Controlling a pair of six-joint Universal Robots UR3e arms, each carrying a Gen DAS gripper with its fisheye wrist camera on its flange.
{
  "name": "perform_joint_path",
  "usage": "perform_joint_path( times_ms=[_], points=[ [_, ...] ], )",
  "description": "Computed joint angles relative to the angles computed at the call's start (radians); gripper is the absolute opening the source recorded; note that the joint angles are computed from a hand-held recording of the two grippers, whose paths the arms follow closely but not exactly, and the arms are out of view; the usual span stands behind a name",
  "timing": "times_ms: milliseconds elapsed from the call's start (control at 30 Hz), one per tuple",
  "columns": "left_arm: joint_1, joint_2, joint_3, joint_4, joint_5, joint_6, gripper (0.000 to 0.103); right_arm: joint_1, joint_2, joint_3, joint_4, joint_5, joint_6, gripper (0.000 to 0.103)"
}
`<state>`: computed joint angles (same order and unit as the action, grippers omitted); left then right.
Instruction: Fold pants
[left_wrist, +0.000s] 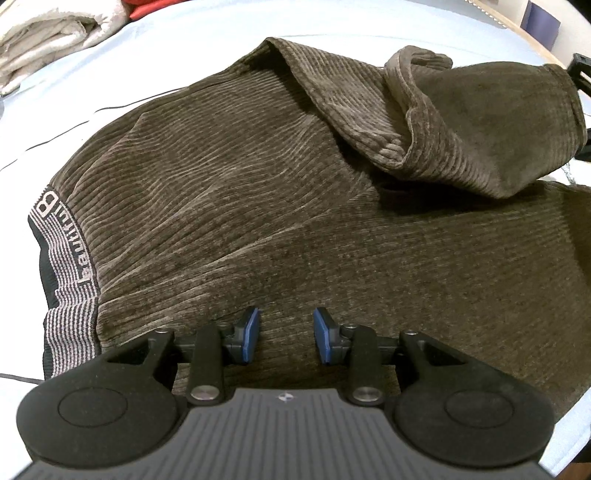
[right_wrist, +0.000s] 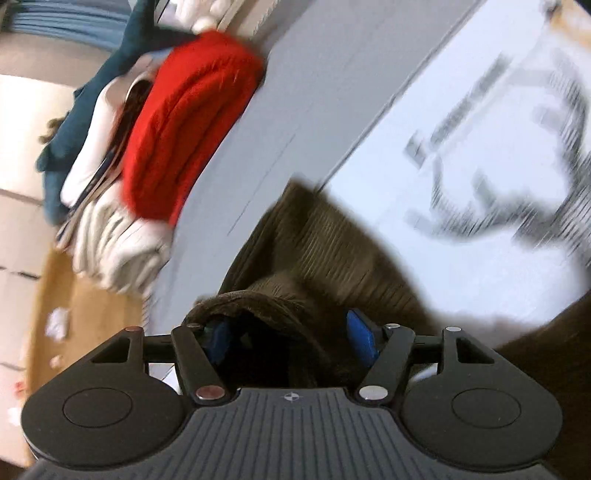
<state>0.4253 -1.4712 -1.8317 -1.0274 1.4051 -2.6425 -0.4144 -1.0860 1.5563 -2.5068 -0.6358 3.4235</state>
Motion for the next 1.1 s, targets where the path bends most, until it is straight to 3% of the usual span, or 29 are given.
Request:
perform_joint_path(
  times_ms=[133,200,300,433,633,667,800,867,1000,1100],
  points=[
    [-0.013,-0.01,0.001,0.013,0.004,0.0,0.036,0.018,-0.113,0.071,-0.151,-0.269,0.116,0.063],
    [-0.022,-0.016,0.005,0.016,0.008,-0.004,0.037,0.007,-0.157,0.107,-0.158,-0.326,0.178,0.063],
    [-0.027,-0.017,0.008,0.016,0.009,-0.006,0.037,-0.052,-0.171,0.15,-0.125,-0.155,0.209,0.063],
    [-0.023,-0.011,0.004,0.015,0.006,-0.002,0.037,-0.102,-0.153,0.172,0.049,0.113,0.172,0.063],
    [-0.019,-0.002,-0.006,0.02,0.002,0.007,0.037,-0.061,-0.102,0.114,0.069,0.155,0.194,0.063],
    [-0.018,0.001,-0.009,0.022,-0.001,0.007,0.037,-0.05,-0.066,0.09,0.039,0.157,0.227,0.06],
    [0.001,0.042,-0.044,0.049,-0.056,0.012,0.037,-0.011,0.033,0.045,-0.1,0.159,0.307,0.025],
    [0.003,0.067,-0.07,0.076,-0.079,0.027,0.037,0.009,0.076,0.011,-0.192,0.139,0.346,0.012],
    [-0.024,0.124,-0.149,0.184,-0.119,0.086,0.037,-0.004,0.13,-0.043,-0.439,0.141,0.502,0.008],
    [-0.054,0.153,-0.212,0.295,-0.162,0.126,0.037,-0.057,0.122,-0.073,-0.764,0.087,0.719,0.008]
  ],
)
